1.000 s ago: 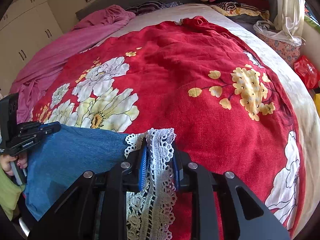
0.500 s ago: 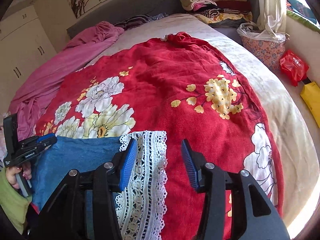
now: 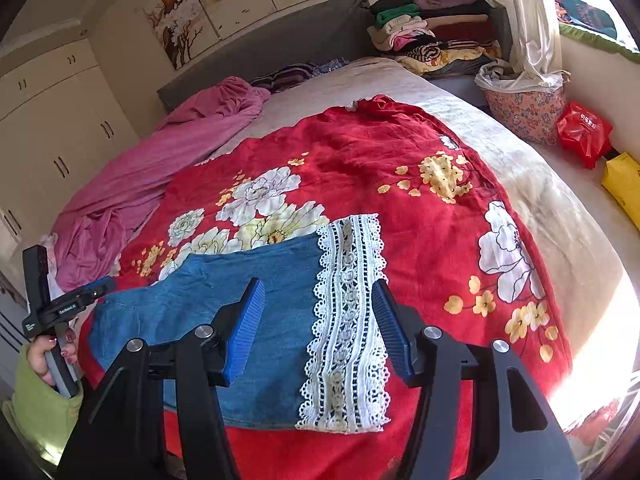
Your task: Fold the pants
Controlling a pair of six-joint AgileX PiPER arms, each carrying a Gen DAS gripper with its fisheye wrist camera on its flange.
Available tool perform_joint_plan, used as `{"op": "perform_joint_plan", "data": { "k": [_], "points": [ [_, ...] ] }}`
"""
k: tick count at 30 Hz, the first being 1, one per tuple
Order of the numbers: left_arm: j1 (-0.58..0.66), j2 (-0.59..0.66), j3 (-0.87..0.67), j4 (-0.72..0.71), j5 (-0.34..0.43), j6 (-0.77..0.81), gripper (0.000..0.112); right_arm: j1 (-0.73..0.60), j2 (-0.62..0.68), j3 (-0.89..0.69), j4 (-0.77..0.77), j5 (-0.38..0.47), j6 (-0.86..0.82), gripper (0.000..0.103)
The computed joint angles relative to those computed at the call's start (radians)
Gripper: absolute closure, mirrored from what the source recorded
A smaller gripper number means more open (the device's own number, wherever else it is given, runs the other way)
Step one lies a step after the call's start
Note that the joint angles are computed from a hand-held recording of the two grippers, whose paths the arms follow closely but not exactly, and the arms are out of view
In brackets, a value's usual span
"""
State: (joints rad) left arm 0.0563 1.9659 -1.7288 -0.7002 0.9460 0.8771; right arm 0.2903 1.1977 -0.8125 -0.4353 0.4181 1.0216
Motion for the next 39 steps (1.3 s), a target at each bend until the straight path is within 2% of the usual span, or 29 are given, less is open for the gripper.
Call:
{"op": "perform_joint_plan", "data": {
  "k": [3,5,8,12,15,17,23,25,27,28,29,30,33,36,39],
  "points": [
    [0.041,-0.058,0.076,-0.017,-0.005,0.041,0.060,0.084,-0.031,0.032,-0.128,0.035,0.169,0.041],
    [0.080,-0.087,0.115,-0.034,0.009,0.067,0.056,0.131,-0.047,0.050,-0.191,0.064,0.266,0.040],
    [0.140,-0.119,0.162,-0.052,0.013,0.089,0.053,0.184,-0.070,0.072,-0.221,0.120,0.340,0.037],
    [0.204,-0.142,0.216,-0.036,-0.048,0.105,0.051,0.223,-0.104,0.119,-0.241,0.164,0.420,0.037],
    [0.239,-0.120,0.219,-0.001,-0.074,0.063,0.050,0.210,-0.115,0.164,-0.210,0.126,0.434,0.037],
    [0.262,-0.091,0.204,0.004,-0.054,0.035,0.047,0.202,-0.104,0.185,-0.196,0.107,0.443,0.037],
    [0.251,-0.032,0.187,0.028,-0.037,-0.017,0.047,0.093,-0.035,0.210,-0.058,-0.012,0.308,0.037],
    [0.239,-0.022,0.191,0.027,-0.055,-0.031,0.047,0.054,-0.010,0.217,0.016,-0.067,0.233,0.037],
    [0.226,-0.021,0.207,0.037,-0.092,-0.051,0.073,0.037,0.023,0.213,0.055,-0.097,0.209,0.036],
    [0.224,-0.018,0.207,0.041,-0.097,-0.063,0.076,0.032,0.038,0.210,0.073,-0.115,0.193,0.036],
    [0.225,-0.017,0.208,0.037,-0.097,-0.065,0.077,0.038,0.052,0.205,0.061,-0.120,0.204,0.042],
    [0.227,-0.020,0.214,0.033,-0.100,-0.055,0.077,0.050,0.068,0.192,0.038,-0.107,0.227,0.060],
    [0.233,-0.042,0.227,0.040,-0.115,-0.028,0.080,0.081,0.050,0.193,-0.049,-0.075,0.327,0.074],
    [0.236,-0.095,0.270,0.041,-0.180,0.021,0.081,0.130,0.015,0.180,-0.141,0.010,0.405,0.082],
    [0.246,-0.091,0.259,0.051,-0.176,0.024,0.081,0.149,0.030,0.162,-0.139,0.053,0.395,0.082]
  ]
}}
